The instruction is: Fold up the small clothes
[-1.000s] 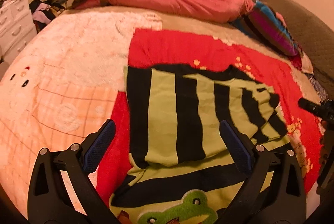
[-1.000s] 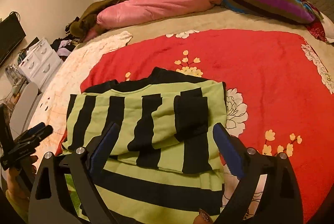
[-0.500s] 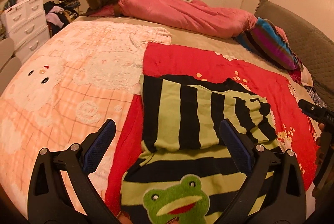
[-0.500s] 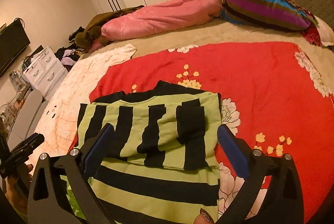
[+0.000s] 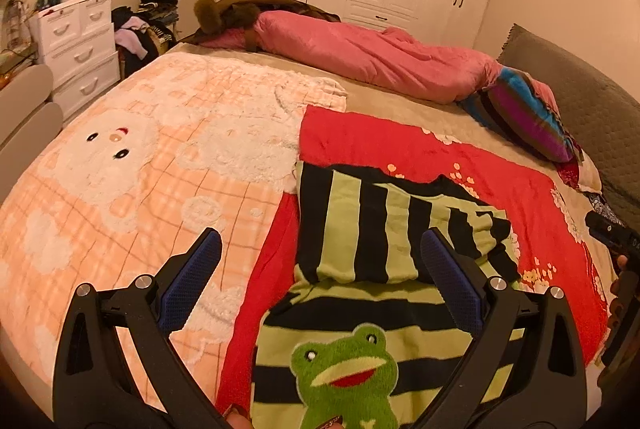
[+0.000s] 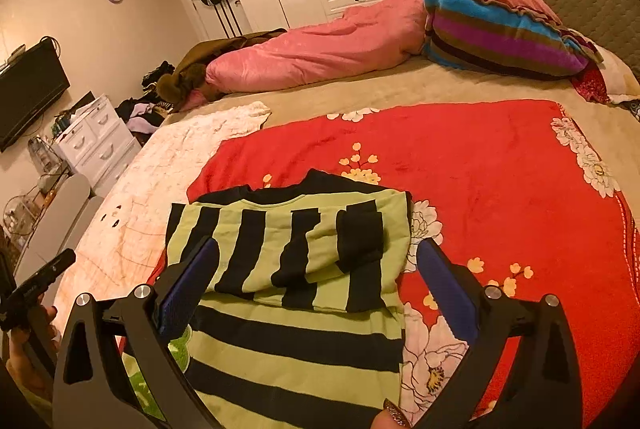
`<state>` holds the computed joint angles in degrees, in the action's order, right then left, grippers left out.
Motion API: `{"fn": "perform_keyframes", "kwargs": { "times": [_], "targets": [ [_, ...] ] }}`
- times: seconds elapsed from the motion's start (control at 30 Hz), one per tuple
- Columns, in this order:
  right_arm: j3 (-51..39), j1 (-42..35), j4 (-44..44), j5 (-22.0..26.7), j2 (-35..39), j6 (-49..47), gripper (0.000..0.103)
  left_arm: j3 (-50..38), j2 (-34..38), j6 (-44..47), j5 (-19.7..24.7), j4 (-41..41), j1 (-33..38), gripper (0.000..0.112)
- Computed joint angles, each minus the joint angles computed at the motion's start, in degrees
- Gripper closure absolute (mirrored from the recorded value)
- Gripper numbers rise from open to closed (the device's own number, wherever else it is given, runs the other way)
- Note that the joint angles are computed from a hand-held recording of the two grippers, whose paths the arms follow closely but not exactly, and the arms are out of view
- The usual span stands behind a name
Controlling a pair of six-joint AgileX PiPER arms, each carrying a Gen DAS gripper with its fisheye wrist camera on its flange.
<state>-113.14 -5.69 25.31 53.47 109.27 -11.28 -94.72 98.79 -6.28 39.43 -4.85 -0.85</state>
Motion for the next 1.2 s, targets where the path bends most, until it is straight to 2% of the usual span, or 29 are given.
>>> {"fn": "perform_keyframes", "kwargs": {
  "times": [0.3,0.43,0.6,1.2],
  "targets": [
    [6.8,-1.4,1.6,0.5,-5.5,-3.8,0.005,7.4,-5.3,-2.2,-0.6,2.2,0.0,0.019],
    [11.0,-2.2,2.4,0.5,-8.4,-5.9,0.005,11.2,-8.3,-6.4,-0.9,7.3,-1.4,0.019],
    [16.2,-3.6,3.5,0.5,-11.7,-8.5,0.005,14.9,-11.8,-7.5,-0.7,7.5,-1.9,0.019],
    [25.8,-7.3,6.2,4.0,-18.1,-15.7,0.005,21.7,-16.5,-15.6,2.4,15.9,-6.3,0.019]
  ]
}}
